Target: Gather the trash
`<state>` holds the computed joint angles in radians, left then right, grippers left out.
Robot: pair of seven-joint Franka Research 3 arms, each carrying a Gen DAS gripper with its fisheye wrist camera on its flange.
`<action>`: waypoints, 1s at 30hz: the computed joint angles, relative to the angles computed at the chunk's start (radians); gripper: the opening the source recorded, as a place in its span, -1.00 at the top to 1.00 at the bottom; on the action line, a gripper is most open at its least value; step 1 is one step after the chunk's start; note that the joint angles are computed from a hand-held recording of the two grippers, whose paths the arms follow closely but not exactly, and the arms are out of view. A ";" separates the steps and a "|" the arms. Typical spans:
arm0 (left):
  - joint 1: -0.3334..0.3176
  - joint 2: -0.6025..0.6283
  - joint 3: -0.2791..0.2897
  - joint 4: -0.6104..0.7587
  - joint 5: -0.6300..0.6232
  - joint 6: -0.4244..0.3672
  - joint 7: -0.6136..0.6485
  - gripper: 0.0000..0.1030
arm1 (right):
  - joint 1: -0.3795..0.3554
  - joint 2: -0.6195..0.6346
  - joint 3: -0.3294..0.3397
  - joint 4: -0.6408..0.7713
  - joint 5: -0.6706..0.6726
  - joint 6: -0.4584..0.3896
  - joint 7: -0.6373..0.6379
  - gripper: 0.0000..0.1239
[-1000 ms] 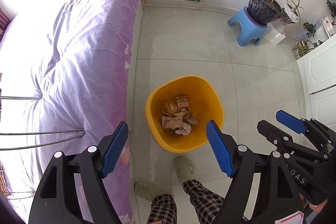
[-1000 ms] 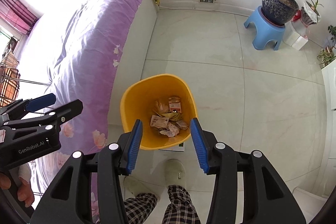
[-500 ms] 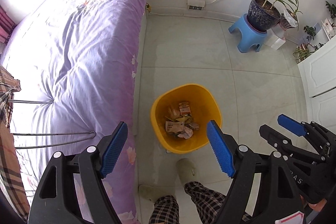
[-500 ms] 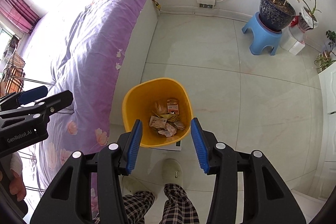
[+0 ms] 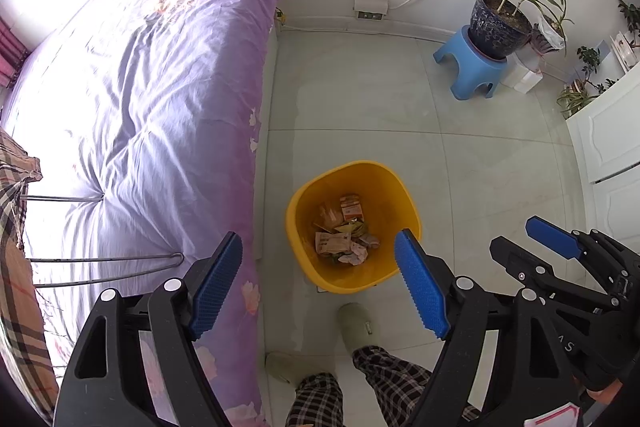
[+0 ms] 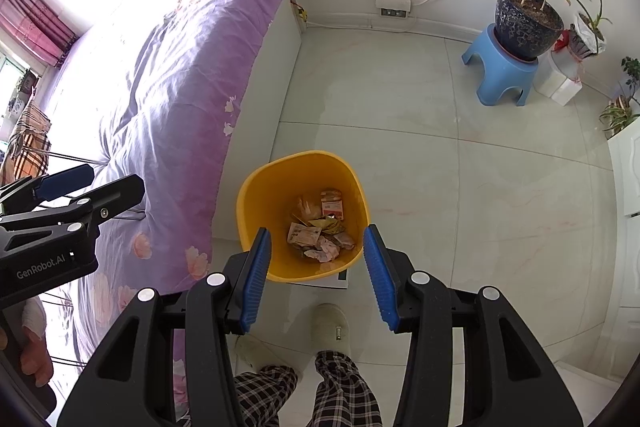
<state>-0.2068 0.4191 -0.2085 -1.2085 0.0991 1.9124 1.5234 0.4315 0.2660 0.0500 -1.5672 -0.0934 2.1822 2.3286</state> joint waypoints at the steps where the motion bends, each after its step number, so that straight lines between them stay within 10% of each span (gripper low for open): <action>1: 0.000 -0.001 0.000 -0.002 0.000 0.001 0.000 -0.53 | 0.000 0.000 0.000 -0.001 0.000 0.001 0.001 0.21; 30: 0.002 -0.003 0.000 0.003 -0.001 0.001 0.010 -0.58 | 0.010 0.011 0.001 0.021 0.002 -0.002 0.009 0.17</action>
<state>-0.2045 0.4158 -0.2085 -1.2051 0.0980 1.9135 1.5337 0.4418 0.2767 0.0507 -1.5463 -0.0915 2.1799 2.3372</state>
